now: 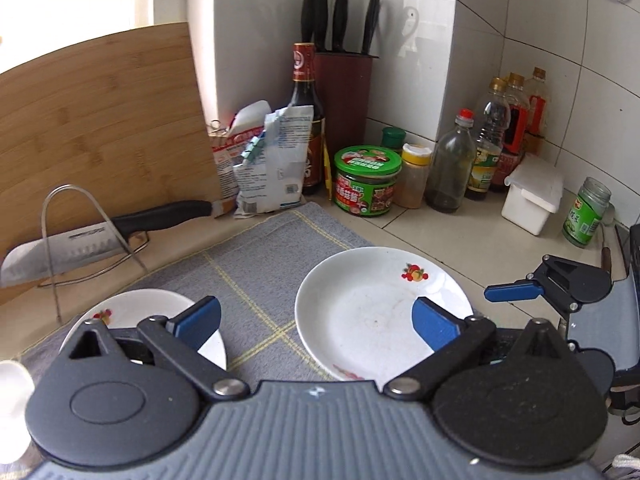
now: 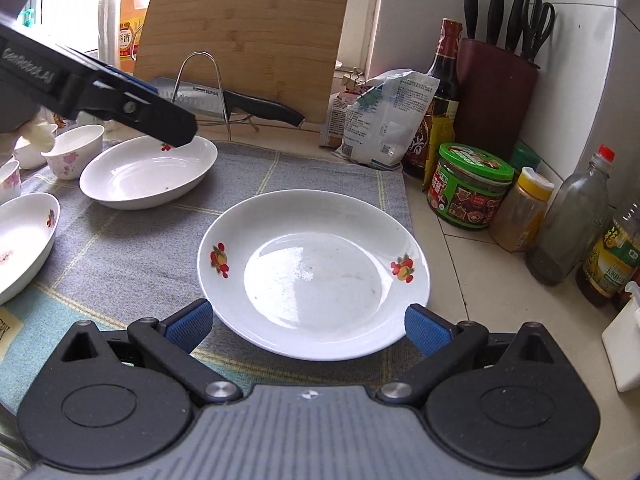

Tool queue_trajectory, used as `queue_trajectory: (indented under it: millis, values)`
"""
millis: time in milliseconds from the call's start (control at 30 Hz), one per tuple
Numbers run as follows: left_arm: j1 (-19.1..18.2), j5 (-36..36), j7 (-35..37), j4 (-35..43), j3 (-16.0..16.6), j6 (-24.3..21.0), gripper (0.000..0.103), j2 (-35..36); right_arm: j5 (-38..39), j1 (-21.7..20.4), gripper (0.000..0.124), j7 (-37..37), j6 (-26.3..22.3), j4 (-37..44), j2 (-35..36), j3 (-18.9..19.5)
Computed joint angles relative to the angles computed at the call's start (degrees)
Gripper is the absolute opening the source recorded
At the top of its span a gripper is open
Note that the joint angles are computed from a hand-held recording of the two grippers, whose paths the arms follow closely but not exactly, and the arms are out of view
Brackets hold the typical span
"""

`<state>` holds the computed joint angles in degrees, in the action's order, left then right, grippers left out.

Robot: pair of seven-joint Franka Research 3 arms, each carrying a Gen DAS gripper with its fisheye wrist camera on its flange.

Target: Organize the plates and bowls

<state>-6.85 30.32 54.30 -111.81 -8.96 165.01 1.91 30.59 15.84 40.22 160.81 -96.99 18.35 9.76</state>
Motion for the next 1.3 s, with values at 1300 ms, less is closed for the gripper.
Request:
queue_trajectory:
  millis: [1300]
  values:
    - [1.9,-7.6,-0.5,-51.7,2.1,-5.6,0.102,-45.6,-6.8,12.2,0.103,18.5,-7.0,-9.5,-7.3,1.7]
